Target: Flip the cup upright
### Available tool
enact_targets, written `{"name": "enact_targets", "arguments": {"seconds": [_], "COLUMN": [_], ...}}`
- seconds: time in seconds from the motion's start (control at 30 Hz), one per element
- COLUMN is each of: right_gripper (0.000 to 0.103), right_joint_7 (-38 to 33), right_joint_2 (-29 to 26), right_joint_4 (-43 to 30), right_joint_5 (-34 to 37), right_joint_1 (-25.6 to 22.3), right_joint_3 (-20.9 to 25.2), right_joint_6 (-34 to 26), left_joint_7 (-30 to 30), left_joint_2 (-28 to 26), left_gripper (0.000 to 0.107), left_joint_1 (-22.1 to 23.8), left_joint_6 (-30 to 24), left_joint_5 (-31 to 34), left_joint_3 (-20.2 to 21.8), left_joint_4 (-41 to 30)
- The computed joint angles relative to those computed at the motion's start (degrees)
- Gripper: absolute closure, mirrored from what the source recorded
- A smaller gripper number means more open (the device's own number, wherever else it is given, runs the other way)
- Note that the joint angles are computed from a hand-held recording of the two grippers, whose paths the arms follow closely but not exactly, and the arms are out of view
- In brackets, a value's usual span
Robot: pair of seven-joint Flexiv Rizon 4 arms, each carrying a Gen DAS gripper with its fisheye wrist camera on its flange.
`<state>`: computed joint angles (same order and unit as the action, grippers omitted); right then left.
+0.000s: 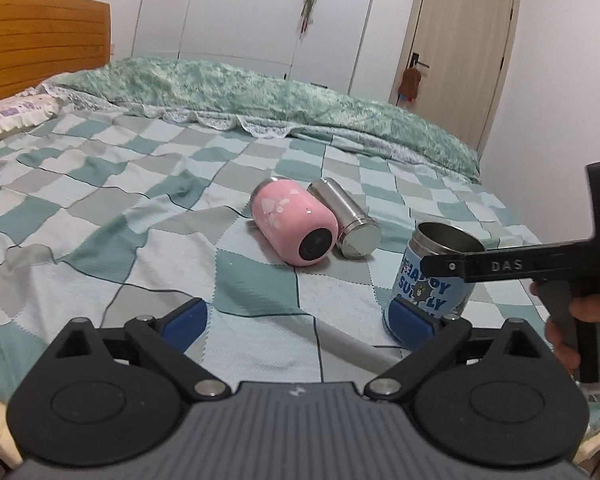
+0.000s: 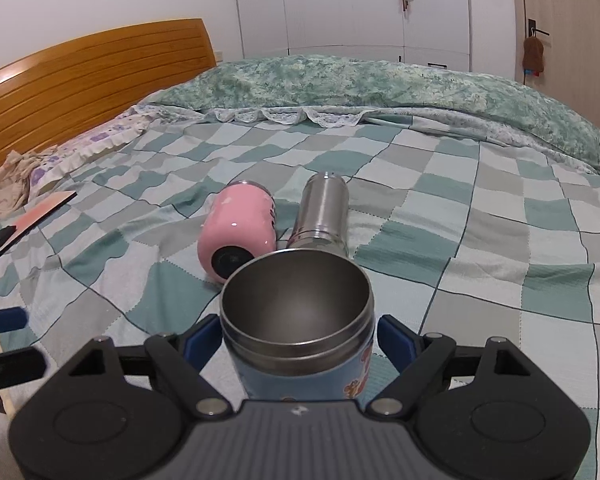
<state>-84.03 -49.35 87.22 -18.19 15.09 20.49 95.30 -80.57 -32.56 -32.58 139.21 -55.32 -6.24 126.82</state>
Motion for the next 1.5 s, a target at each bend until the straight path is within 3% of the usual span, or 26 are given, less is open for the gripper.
{"name": "enact_targets", "arguments": {"seconds": [0.13,0.2,0.4,0.63,0.8,1.0,1.2,1.5], "right_gripper": [0.018,0.011,0.010,0.009,0.008,0.002,0.002,0.000], "right_joint_7": [0.98,2.09,3.16,4.58,7.98,9.99,5.86,-7.97], "right_joint_2": [0.12,0.67,1.84,4.92,8.86,15.61,22.42,33.10], "right_joint_4": [0.11,0.56,2.20,7.63,14.69,27.03,37.93,50.31], "right_joint_5": [0.75,1.37,1.65,0.84,1.23,3.91,10.87,31.75], "right_joint_1": [0.95,2.15,1.55,-0.77,-0.53,2.66,9.19,22.20], "right_joint_3": [-1.20,-3.00,-2.87,-1.77,-4.22,-9.33,-13.65,-13.49], "right_joint_6": [-0.28,-0.02,1.48,7.35,14.09,24.11,29.85,38.06], "left_joint_7": [0.08,0.44,-0.32,-0.95,2.78,2.30,1.85,3.73], "left_joint_2": [0.07,0.22,0.80,2.37,3.08,5.37,7.10,7.67], "left_gripper": [0.007,0.007,0.007,0.006,0.005,0.004,0.004,0.004], "left_joint_1": [-0.86,-1.04,-0.99,-1.72,-4.57,-7.07,-10.76,-18.77], "left_joint_6": [1.79,2.26,4.30,8.02,13.19,19.27,25.59,34.76], "left_joint_5": [-1.00,-1.66,-1.57,-2.47,-6.90,-11.28,-17.23,-28.18], "left_joint_3": [0.04,-0.06,-0.33,-1.24,-2.14,-4.67,-7.13,-11.40], "left_joint_4": [1.34,1.76,2.82,4.85,5.89,9.27,11.96,14.63]}}
